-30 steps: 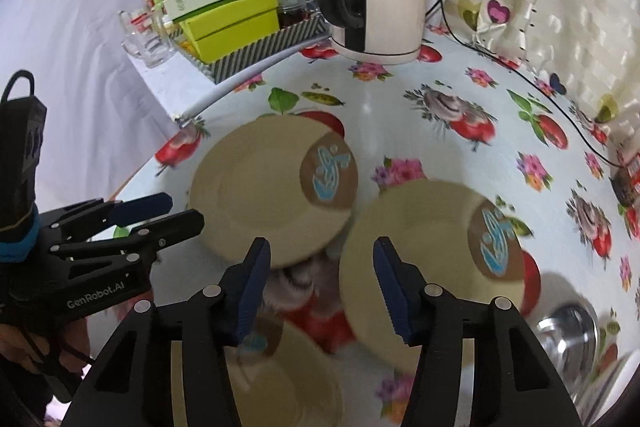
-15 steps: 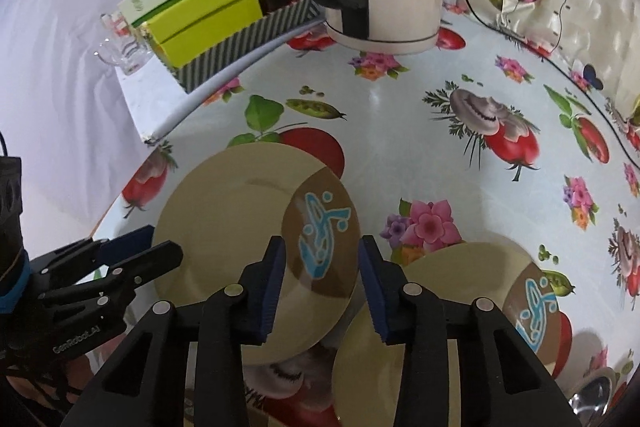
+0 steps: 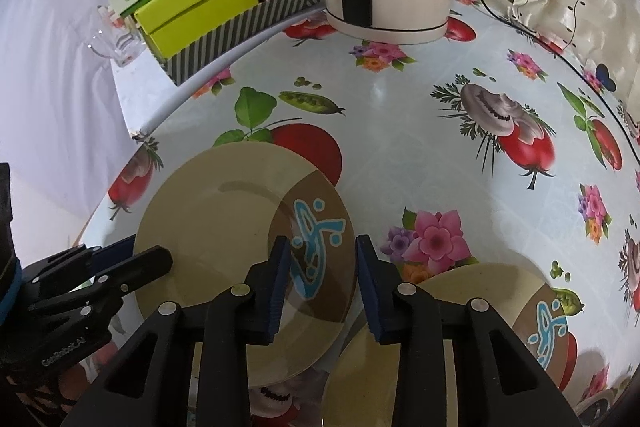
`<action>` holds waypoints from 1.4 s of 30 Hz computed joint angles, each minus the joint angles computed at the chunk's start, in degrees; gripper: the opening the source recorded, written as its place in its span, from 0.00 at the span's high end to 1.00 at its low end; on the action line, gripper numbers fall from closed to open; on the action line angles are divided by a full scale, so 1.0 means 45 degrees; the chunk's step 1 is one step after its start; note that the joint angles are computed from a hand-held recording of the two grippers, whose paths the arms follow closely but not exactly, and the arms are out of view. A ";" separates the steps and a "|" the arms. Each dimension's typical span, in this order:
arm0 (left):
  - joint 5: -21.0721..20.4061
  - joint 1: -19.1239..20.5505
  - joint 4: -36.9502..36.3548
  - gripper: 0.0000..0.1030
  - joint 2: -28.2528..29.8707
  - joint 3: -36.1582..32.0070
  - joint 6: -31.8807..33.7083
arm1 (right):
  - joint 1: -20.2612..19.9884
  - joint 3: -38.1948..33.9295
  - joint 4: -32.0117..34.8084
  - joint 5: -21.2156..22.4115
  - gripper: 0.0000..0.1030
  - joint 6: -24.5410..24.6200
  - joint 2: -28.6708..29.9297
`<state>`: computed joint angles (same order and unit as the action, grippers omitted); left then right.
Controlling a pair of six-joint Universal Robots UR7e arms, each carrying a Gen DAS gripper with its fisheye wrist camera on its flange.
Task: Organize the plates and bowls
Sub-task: 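Lift the beige plate off the table with the right gripper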
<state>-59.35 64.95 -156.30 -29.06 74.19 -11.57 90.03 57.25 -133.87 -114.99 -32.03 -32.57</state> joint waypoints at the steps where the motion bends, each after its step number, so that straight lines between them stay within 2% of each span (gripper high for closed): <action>1: -0.0010 0.0005 -0.0080 0.72 -0.0019 0.0044 -0.0027 | -0.0002 -0.0027 -0.0003 -0.0008 0.72 0.0048 0.0013; 6: 0.0058 -0.0013 -0.0612 0.74 -0.0189 0.0347 -0.0063 | 0.0017 -0.0146 0.0109 0.0077 0.73 0.0177 0.0061; 13: 0.0261 -0.0141 -0.0486 0.75 -0.0418 0.0502 -0.0148 | 0.0119 -0.0349 0.0366 0.0237 0.73 0.0249 0.0093; 21: 0.0386 -0.0516 -0.0405 0.75 -0.0918 0.1115 -0.0288 | 0.0305 0.0330 0.0209 0.0173 0.73 0.0354 -0.0487; 42: 0.0400 -0.1840 -0.0563 0.75 -0.2590 0.4747 -0.1074 | 0.0117 0.5930 -0.1531 -0.0175 0.73 0.1142 -0.4262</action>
